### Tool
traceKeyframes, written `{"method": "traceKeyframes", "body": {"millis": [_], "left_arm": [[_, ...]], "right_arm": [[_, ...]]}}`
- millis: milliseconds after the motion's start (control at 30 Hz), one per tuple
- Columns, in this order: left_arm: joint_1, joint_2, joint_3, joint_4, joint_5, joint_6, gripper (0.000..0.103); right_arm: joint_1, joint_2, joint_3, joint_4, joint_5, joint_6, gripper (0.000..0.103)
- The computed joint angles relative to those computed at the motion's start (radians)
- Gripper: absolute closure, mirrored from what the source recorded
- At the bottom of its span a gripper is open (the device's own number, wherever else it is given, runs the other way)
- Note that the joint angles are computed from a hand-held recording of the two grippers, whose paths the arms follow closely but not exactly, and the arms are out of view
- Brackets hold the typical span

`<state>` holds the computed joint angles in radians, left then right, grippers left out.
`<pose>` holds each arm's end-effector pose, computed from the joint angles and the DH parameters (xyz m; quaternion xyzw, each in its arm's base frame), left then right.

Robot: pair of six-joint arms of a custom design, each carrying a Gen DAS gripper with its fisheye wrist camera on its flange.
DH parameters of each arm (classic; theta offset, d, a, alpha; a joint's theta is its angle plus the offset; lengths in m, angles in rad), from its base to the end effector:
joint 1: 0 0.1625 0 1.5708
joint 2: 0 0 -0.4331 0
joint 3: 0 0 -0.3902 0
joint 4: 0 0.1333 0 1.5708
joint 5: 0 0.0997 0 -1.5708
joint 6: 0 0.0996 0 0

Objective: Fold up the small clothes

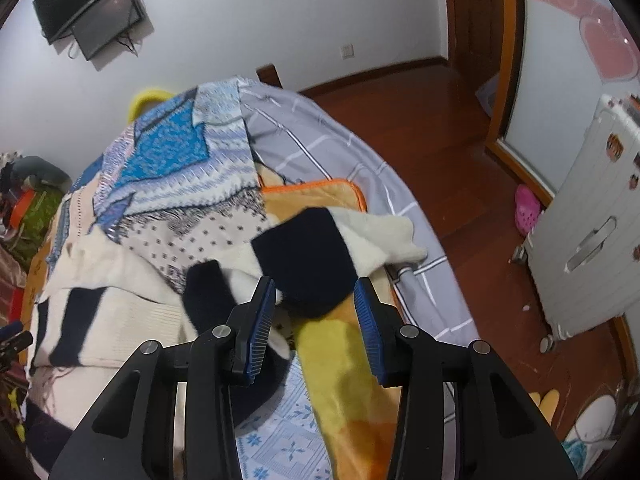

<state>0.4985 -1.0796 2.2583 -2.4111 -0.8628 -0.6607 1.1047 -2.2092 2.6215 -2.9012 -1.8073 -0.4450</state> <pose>-0.2762 -0.3759 0.0793 0.2461 0.8932 -0.1581 0.3416 -0.0082 -0.2610 0.3743 -0.0617 -0.8896 0.3486 0.2886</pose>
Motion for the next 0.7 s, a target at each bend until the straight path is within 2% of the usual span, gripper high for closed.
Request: {"method": "traceKeyframes", "body": {"millis": [333,467,633,700], "left_arm": [[0.063,0.072,-0.040,0.019,-0.009,-0.007,0.022],[0.083,0.086,-0.043,0.012,-0.017,-0.005,0.022],[0.094,0.097,-0.047,-0.005,-0.022,-0.002,0.019],[0.094,0.101,-0.047,-0.009,-0.020,0.000,0.019]], "right_arm": [[-0.091,0.234,-0.010,-0.140,0.002,0.012,0.066],[-0.136,0.275,-0.021,-0.144,0.030,0.030,0.066],[-0.133,0.315,-0.018,-0.230,0.038,0.022,0.066],[-0.124,0.340,-0.022,-0.260,0.026,0.023,0.072]]}}
